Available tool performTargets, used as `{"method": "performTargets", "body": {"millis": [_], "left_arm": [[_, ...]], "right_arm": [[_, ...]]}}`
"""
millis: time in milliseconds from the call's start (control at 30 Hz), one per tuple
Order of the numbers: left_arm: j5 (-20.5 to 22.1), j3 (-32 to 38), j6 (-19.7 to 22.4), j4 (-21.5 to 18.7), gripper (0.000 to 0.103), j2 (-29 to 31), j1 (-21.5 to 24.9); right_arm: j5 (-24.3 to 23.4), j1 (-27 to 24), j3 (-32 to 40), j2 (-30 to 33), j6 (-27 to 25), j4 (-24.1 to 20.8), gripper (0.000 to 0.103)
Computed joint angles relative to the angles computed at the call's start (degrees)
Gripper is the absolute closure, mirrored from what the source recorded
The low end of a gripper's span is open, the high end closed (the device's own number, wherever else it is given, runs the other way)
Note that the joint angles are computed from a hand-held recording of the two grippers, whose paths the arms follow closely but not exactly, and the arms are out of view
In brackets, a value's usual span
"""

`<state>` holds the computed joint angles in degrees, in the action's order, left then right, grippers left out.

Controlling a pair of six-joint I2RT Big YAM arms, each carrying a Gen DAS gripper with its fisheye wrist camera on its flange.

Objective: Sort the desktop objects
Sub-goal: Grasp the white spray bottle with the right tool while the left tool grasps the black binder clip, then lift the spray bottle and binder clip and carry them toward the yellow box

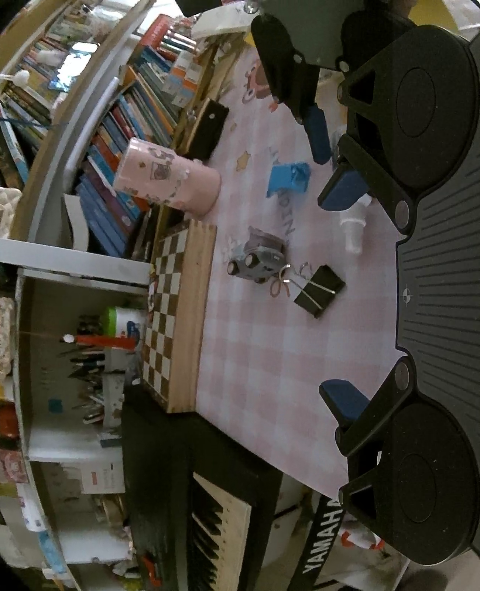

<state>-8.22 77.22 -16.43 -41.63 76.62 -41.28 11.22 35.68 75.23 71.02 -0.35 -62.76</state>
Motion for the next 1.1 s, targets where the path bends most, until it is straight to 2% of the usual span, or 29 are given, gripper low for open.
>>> {"method": "performTargets", "body": {"millis": [100, 133, 167, 200, 367, 467, 533, 667, 700, 733, 767, 900, 1100], "left_arm": [[0.45, 1.24, -0.15, -0.58, 0.004, 1.92, 0.39], [0.64, 1.76, -0.07, -0.77, 0.004, 2.70, 0.46], [0.80, 2.21, 0.03, -0.87, 0.004, 3.38, 0.48], [1.01, 2.63, 0.19, -0.86, 0.004, 4.08, 0.49], [2.97, 4.02, 0.64, 0.07, 0.004, 6.88, 0.95], [4.05, 4.78, 1.08, 0.17, 0.006, 8.54, 1.30], [3.85, 5.12, 1.65, 0.08, 0.013, 9.46, 1.28], [1.82, 5.17, 3.91, 0.67, 0.029, 10.41, 0.83], [1.24, 5.23, 4.83, 0.84, 0.038, 10.52, 0.66], [0.87, 5.13, 5.82, 1.20, 0.052, 10.50, 0.60], [0.57, 4.95, 6.59, 1.55, 0.058, 10.41, 0.55], [1.32, 4.11, 7.64, 1.89, 0.058, 9.59, 0.87], [1.74, 2.32, 6.23, 3.03, 0.058, 6.48, 0.65]], "right_arm": [[-1.11, -1.17, 0.18, 1.00, -0.62, 0.10, 0.056], [-1.26, -1.44, 0.22, 1.17, 0.26, -0.18, 0.058], [-1.39, -1.67, 0.24, 1.22, 1.71, -0.63, 0.066], [-1.60, -1.90, 0.29, 1.21, 3.73, -1.33, 0.072], [-7.13, -3.70, -1.81, -2.19, 21.26, -3.01, 0.072], [-6.49, -2.42, -3.88, -4.55, 26.24, -2.59, 0.072], [-5.63, -1.57, -5.17, -5.88, 28.42, -1.84, 0.072], [-4.95, -0.89, -6.23, -6.89, 30.26, -0.87, 0.072], [-5.02, -0.91, -6.30, -6.85, 30.35, -0.67, 0.072], [-5.19, -1.03, -6.37, -6.85, 30.28, -0.49, 0.072], [-5.39, -1.18, -6.52, -6.89, 30.17, -0.25, 0.072], [-5.28, -1.30, -6.81, -6.89, 29.69, 0.36, 0.072], [-2.37, 0.08, -7.45, -7.71, 30.97, 1.76, 0.073]]}}
